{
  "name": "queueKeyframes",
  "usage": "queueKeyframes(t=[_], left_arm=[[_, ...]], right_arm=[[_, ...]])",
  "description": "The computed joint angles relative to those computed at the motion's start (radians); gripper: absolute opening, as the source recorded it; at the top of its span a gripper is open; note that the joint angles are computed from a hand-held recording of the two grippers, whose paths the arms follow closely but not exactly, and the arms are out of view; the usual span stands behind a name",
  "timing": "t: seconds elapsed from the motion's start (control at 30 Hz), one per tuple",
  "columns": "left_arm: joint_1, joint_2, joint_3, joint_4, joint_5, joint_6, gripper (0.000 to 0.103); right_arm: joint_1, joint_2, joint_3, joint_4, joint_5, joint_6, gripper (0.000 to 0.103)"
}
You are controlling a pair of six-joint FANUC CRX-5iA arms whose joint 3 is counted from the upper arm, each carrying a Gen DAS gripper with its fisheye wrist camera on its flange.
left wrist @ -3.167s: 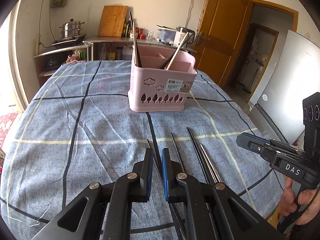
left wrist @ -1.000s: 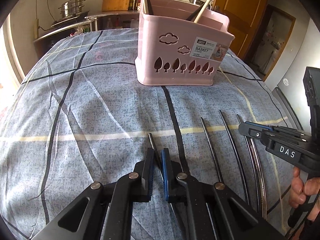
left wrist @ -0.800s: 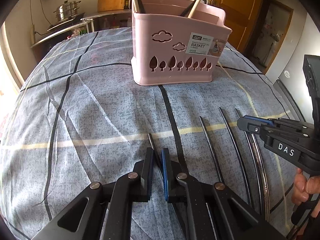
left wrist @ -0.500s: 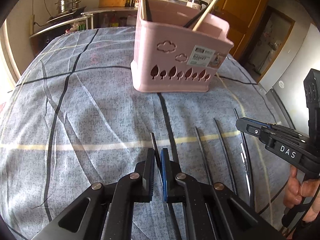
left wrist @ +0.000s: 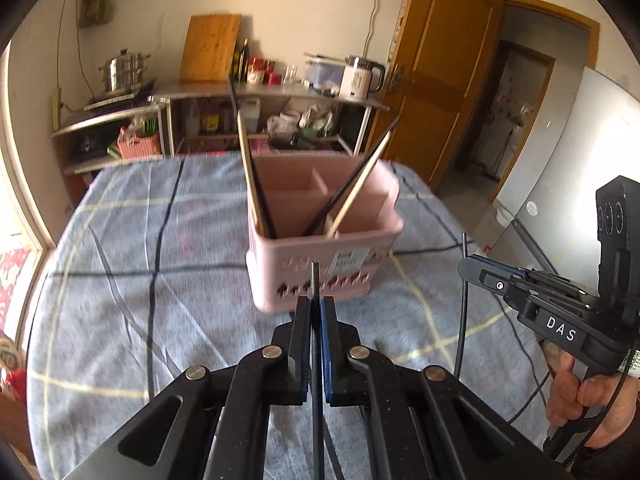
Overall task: Organize utensils
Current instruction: 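Lift and carry the black chopsticks in both tools over the pink basket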
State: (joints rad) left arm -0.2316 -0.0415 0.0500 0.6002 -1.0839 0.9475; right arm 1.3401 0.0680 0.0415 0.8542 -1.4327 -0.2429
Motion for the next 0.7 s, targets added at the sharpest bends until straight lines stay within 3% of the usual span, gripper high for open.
queueKeyframes(t=[0.33,0.7], left_arm=[[-0.009,0.013,0.088,0.036,0.056,-0.026,0.004],[0.018,-0.059,0.017,0.076,0.039,-0.065,0.004]], right_arm=[[0.011,0.024,0.061,0.149,-0.068,0.055,0.004],[0.051,0.025,0.062,0.15,-0.1,0.052,0.004]])
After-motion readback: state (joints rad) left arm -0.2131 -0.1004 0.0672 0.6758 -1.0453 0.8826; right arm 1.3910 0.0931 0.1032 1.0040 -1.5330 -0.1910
